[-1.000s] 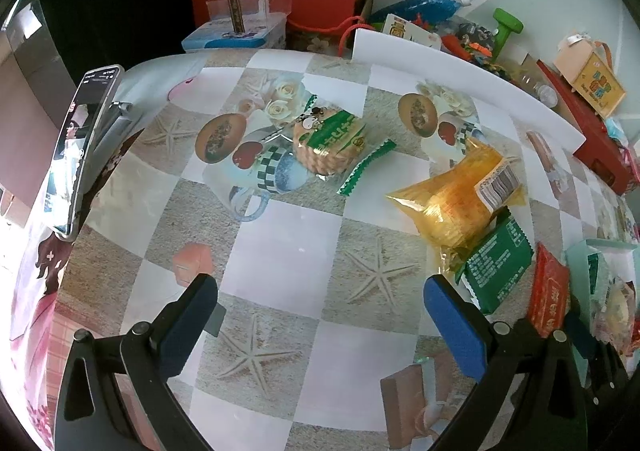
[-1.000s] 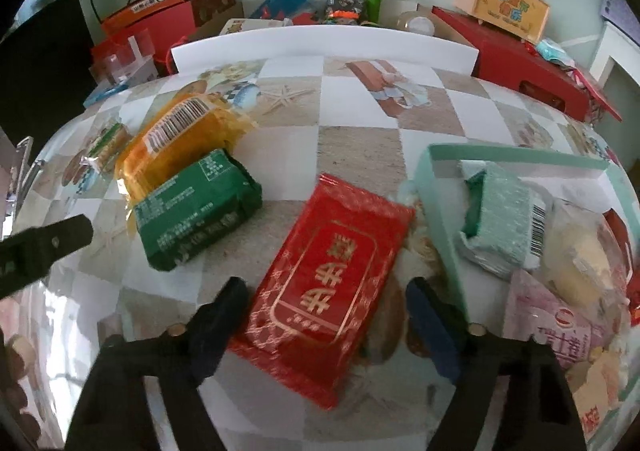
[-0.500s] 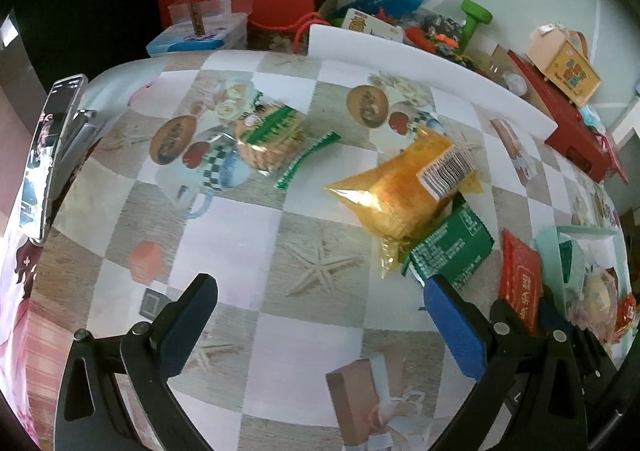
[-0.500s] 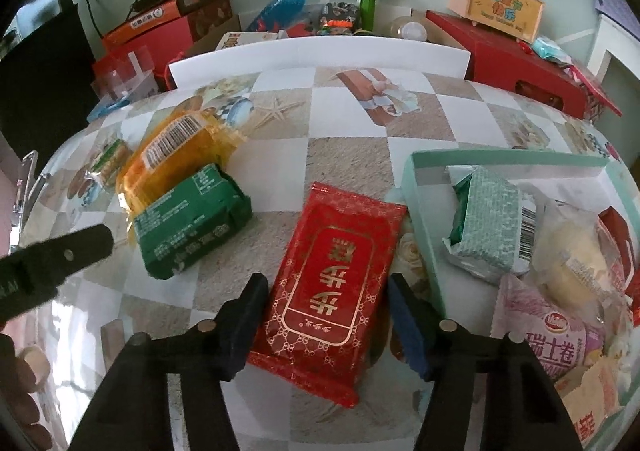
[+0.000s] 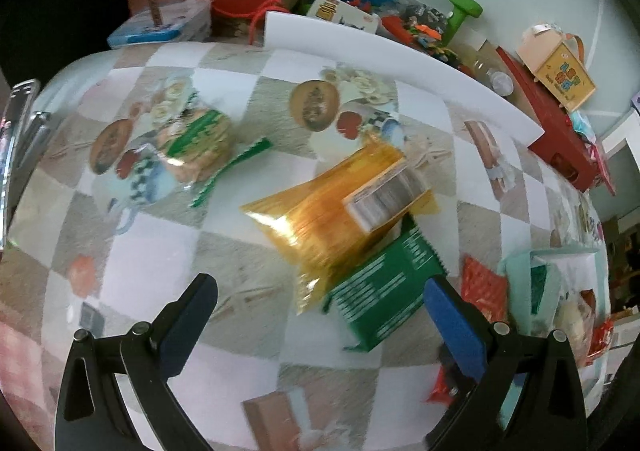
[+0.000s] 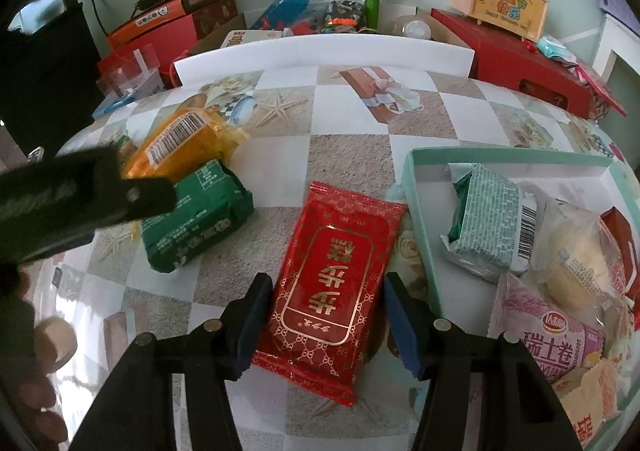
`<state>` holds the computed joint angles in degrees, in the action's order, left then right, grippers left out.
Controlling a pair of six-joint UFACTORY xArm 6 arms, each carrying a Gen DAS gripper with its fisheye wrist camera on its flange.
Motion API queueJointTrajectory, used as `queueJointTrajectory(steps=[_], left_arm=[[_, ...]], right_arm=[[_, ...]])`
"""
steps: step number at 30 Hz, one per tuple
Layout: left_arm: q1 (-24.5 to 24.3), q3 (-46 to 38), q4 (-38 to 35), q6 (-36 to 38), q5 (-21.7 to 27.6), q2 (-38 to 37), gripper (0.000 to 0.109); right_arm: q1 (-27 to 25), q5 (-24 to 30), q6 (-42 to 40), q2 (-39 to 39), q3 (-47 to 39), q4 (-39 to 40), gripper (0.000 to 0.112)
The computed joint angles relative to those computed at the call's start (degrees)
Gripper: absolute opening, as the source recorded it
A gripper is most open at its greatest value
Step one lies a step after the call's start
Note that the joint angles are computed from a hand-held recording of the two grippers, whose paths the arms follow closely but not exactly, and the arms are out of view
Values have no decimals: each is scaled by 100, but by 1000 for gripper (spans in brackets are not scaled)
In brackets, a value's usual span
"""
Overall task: Organize snacks
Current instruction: 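Grasp the red rectangular cake packet with the right gripper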
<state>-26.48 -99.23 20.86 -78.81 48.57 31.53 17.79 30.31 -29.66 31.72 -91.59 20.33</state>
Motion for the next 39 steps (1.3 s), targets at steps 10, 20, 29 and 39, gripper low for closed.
queueJointTrajectory(steps=[10, 20, 29, 39], left_arm=[[145, -2063, -770, 998, 1137, 1285, 103], [199, -1223, -835, 867, 667, 825, 103], [143, 664, -452, 118, 77, -374, 103], [-2, 2081, -169, -357, -274, -1324, 103]], right_arm=[[-12, 32, -43, 16, -24, 33, 60], [-14, 32, -44, 15, -21, 26, 60], [-8, 25, -34, 16, -16, 8, 60], [-8, 21, -27, 11, -11, -14, 60]])
